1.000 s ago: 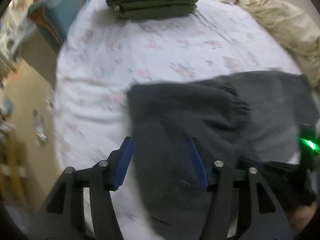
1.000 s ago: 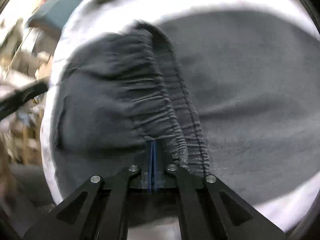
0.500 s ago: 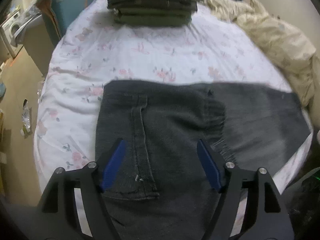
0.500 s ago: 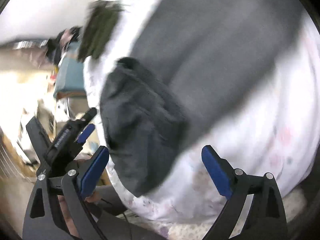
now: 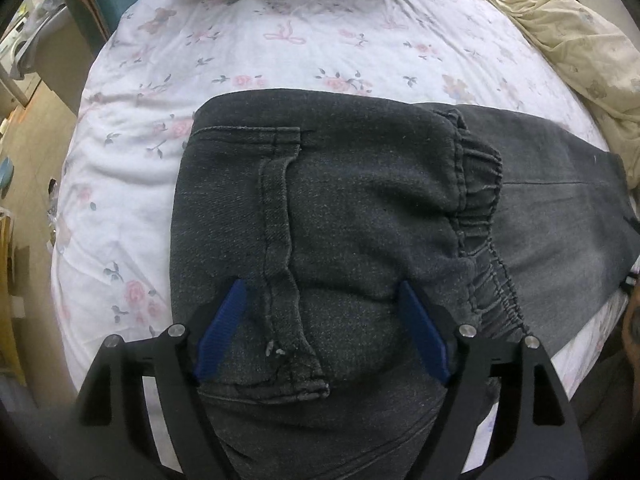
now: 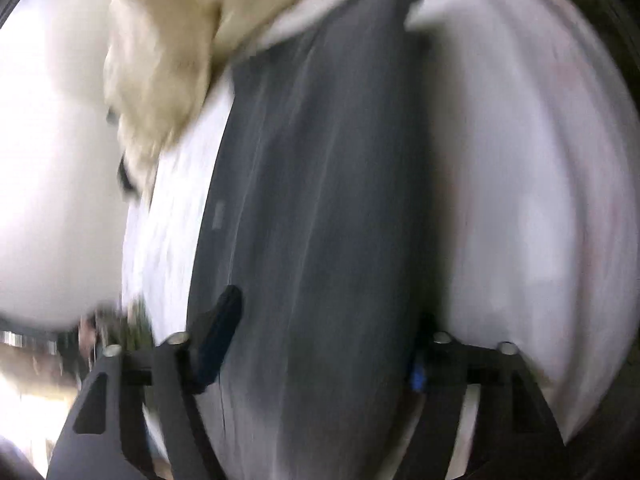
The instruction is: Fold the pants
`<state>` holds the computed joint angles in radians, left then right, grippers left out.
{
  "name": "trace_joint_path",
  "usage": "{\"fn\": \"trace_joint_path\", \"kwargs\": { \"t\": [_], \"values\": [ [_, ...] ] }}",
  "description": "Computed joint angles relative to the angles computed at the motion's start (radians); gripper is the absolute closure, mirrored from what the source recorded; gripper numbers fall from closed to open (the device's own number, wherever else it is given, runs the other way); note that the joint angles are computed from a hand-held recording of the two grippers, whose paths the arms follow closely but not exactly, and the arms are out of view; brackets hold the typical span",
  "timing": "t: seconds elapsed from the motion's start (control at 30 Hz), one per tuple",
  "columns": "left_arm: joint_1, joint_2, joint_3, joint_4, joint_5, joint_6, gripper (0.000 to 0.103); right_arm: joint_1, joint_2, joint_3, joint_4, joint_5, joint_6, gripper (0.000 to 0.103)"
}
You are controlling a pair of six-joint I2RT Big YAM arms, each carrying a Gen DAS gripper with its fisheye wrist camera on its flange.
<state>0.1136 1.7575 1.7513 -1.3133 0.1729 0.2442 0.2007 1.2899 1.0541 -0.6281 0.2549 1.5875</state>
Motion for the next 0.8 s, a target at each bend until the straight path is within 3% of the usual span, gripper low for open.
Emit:
{"fn": "trace_joint_path", "kwargs": {
  "t": [0.03, 0.1, 0.2, 0.3, 0.37, 0.4, 0.43, 0.57, 0.7, 0.8],
  "values": [
    [-0.002, 0.009, 0.015, -0.01, -0.001, -0.003, 0.026, -0.036, -0.005, 0.003, -0.023, 0.017, -0.024, 0.056],
    [-0.003, 0.017, 0.026, -0.024, -0.002, -0.009, 0.025, -0.091, -0.015, -0.015, -0.005, 0.042, -0.026, 0.061],
    [-0.003, 0.015, 0.022, -0.021, 0.0, -0.006, 0.023, -0.159, -0.034, -0.053, 0.068, 0.07, -0.022, 0.061],
    [-0.003, 0.009, 0.009, -0.004, -0.003, 0.01, 0.022, -0.192, -0.022, -0.007, -0.007, 0.111, -0.081, 0.059],
    [-0.006, 0.007, 0.005, -0.001, -0.009, 0.006, 0.019, -0.194, -0.025, 0.018, -0.022, 0.157, -0.126, 0.071],
    [-0.009, 0.008, 0.006, -0.001, -0.016, 0.002, 0.019, -0.18, -0.02, 0.043, -0.049, 0.2, -0.161, 0.092],
    [-0.013, 0.01, 0.007, -0.001, -0.022, -0.003, 0.018, -0.173, -0.002, 0.067, -0.072, 0.221, -0.192, 0.096],
    [-0.012, 0.019, 0.021, -0.016, -0.022, -0.01, 0.016, -0.139, 0.008, 0.128, -0.077, 0.258, -0.329, 0.097],
    [-0.009, 0.016, 0.017, -0.014, -0.015, -0.001, 0.016, -0.101, -0.006, 0.167, 0.017, 0.188, -0.445, 0.097],
    [-0.011, 0.014, 0.014, -0.008, -0.02, 0.0, 0.016, -0.032, 0.014, 0.249, 0.001, 0.198, -0.598, 0.097]
  ]
}}
